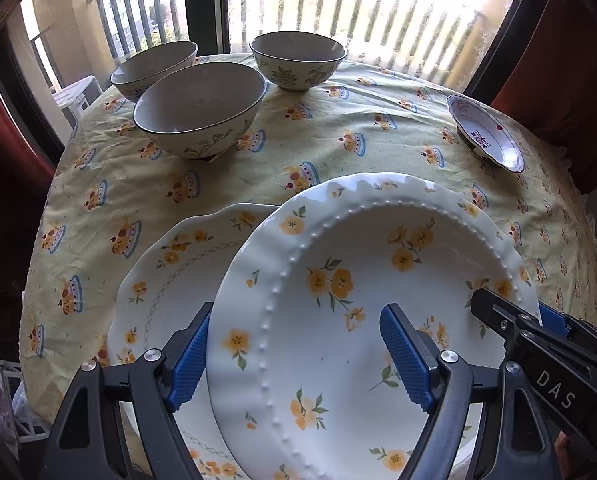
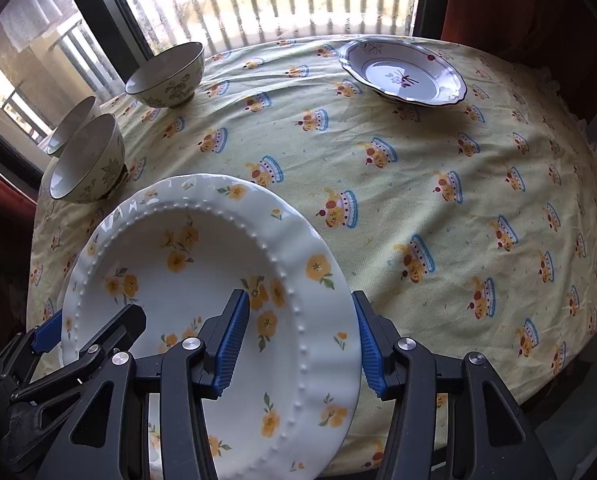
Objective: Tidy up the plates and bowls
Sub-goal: 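Carry the beaded-rim plate over the large plate and lower it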
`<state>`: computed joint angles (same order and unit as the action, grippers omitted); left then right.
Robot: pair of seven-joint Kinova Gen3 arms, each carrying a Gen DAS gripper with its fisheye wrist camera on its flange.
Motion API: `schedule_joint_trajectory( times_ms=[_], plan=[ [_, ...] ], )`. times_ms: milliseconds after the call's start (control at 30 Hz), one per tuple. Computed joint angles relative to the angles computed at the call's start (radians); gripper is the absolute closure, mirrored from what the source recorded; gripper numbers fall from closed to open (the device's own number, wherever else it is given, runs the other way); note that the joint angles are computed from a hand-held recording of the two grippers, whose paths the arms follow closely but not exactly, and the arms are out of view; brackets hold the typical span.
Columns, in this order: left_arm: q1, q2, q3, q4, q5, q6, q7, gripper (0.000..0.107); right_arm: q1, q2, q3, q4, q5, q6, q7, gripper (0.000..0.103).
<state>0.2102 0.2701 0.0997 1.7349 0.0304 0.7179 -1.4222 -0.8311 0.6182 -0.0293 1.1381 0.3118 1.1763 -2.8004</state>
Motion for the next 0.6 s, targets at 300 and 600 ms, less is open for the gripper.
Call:
schedule_joint_trajectory(
  times_ms=[300, 600],
  plan=[
    [-0.107, -0.035, -0.006, 0.081, 0.089, -0.021, -0.146, 0.026, -0.076, 0.077, 0.009, -0.128, 0.011, 0.065, -0.038, 0.048],
    [-0.119, -0.015, -0.016, 0.112, 0.063, -0.042, -0.185, 0.026, -0.094, 0.165, 0.014, -0.256, -0.028, 0.150, -0.018, 0.049]
  ],
)
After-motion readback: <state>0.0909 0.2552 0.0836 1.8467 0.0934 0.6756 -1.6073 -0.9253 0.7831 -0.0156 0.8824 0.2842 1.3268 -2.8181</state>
